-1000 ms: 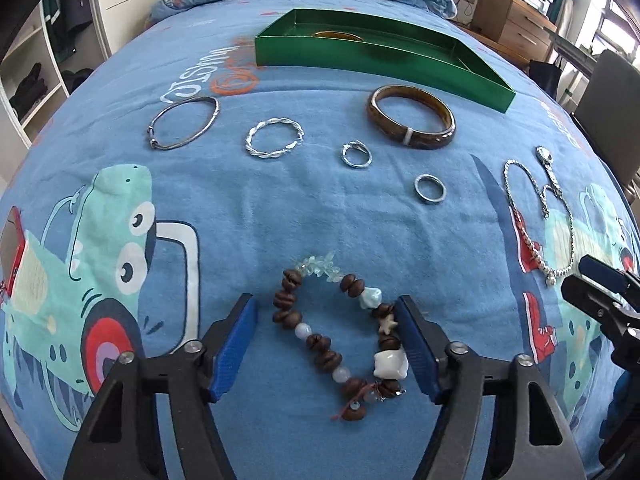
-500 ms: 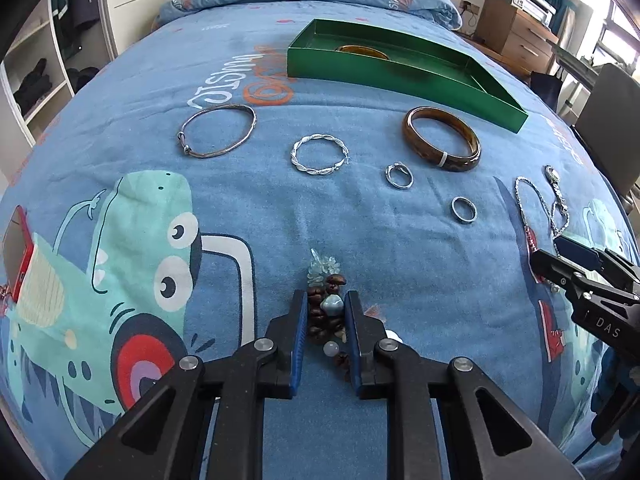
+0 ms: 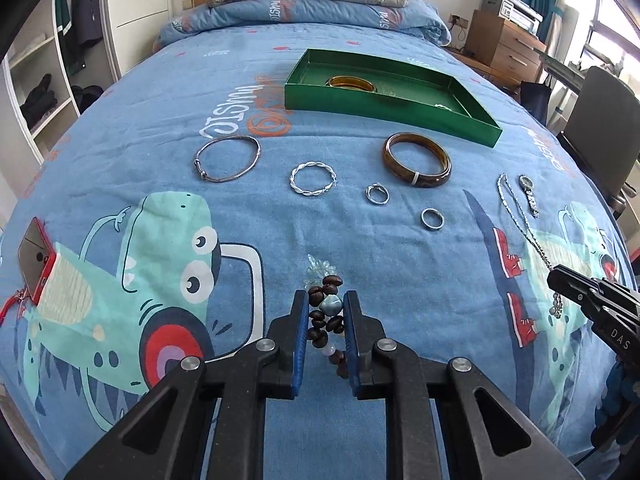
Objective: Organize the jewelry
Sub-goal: 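Carry both pieces into the green tray and open both tools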
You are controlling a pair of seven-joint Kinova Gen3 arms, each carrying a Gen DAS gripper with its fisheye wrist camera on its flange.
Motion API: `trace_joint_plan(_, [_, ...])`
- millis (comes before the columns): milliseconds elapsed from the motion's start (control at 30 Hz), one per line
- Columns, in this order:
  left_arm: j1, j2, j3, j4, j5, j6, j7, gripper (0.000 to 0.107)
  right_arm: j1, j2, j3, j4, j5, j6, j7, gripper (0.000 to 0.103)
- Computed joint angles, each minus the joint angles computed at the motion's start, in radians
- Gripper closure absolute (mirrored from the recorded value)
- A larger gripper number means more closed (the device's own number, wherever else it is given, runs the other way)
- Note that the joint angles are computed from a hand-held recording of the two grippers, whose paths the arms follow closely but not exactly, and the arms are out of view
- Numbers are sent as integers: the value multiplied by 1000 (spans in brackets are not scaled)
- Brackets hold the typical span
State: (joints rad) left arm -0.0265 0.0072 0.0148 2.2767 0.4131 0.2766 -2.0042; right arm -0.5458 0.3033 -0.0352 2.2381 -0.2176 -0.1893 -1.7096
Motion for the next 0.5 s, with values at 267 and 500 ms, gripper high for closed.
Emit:
trace_joint_plan(267, [15,-57,-40,-28,61,52,-73,91,25,-119,-32,36,0,-20,0,97])
trace_joint_plan(500, [27,-66,-63,-114,131,123,-145,91,11,-198,-9,-13,-85,11,117,97])
